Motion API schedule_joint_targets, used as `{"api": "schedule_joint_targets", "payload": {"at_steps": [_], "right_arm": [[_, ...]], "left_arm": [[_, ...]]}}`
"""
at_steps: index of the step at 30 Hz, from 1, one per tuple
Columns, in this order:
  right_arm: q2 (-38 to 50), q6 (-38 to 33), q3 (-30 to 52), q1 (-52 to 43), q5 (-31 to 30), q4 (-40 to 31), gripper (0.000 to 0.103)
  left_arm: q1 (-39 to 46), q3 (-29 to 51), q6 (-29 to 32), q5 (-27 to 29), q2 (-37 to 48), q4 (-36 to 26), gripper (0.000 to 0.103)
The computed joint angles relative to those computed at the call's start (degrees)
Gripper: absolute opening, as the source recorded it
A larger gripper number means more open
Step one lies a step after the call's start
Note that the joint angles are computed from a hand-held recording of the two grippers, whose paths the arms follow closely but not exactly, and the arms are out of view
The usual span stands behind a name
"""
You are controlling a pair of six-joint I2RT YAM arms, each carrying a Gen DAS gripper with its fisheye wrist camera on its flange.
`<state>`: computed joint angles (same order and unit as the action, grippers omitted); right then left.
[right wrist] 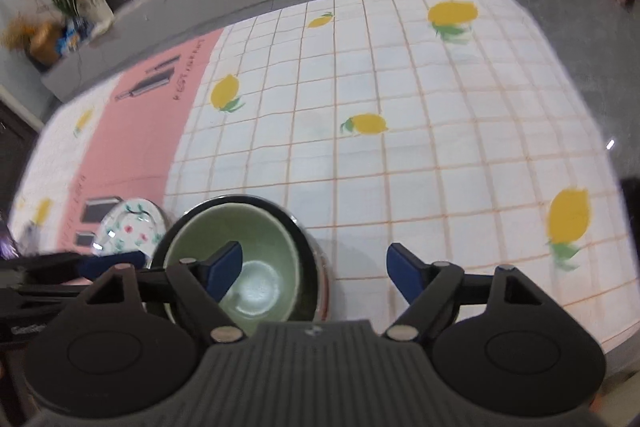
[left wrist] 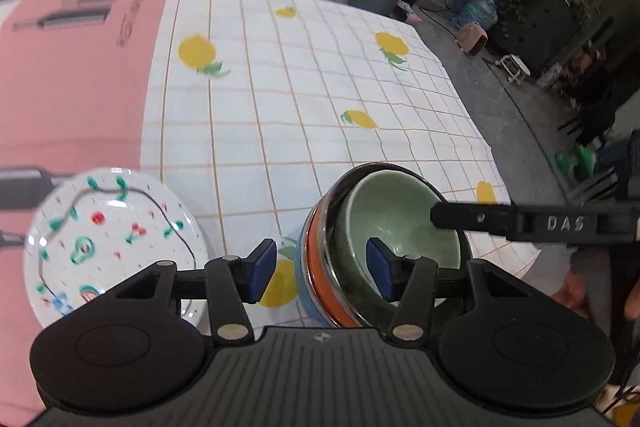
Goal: Organize plates and bowls
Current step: 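Close both grippers on the rim of the nested bowl stack, then lift the nested bowl stack with both grippers and carry it onto the white painted plate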
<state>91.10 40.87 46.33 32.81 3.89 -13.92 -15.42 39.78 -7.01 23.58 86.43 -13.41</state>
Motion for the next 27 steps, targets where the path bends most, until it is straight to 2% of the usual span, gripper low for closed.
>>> {"api": "schedule_joint_targets", "payload": {"at_steps": [4,7,14,19,21,27], "right_arm": [[2.92,5.02,0.19,-1.41,-2.03,0.24,0.073],[5.32,6.91,0.14,-3.84,-7.9,1.35,0.073],[9.23,10.64,-0.68,-5.89,-16.29,5.14,0.072],[9.61,16.09,-4.71,-6.25,-20.52,11.28,0.07],[9.68,18.22,-6.39,-6.28,-21.31,14.21,0.067],[9.11,24.28,-10.75,-5.71,-21.91,22.3,0.067]], "left_arm": [[2.5,1.08,-2.02,4.93,4.02,1.06,0.064],[2.26,1.82,-3.26,4.55,6.2,1.63,0.067],[2.23,2.47,-6.2,7.18,10.22,1.53,0.069],[2.15,-0.65,-12.93,8.45,10.88,6.8,0.07],[2.23,-2.0,-16.0,9.53,11.54,9.69,0.07],[1.43,-5.47,-23.62,8.82,11.93,17.21,0.071]]}}
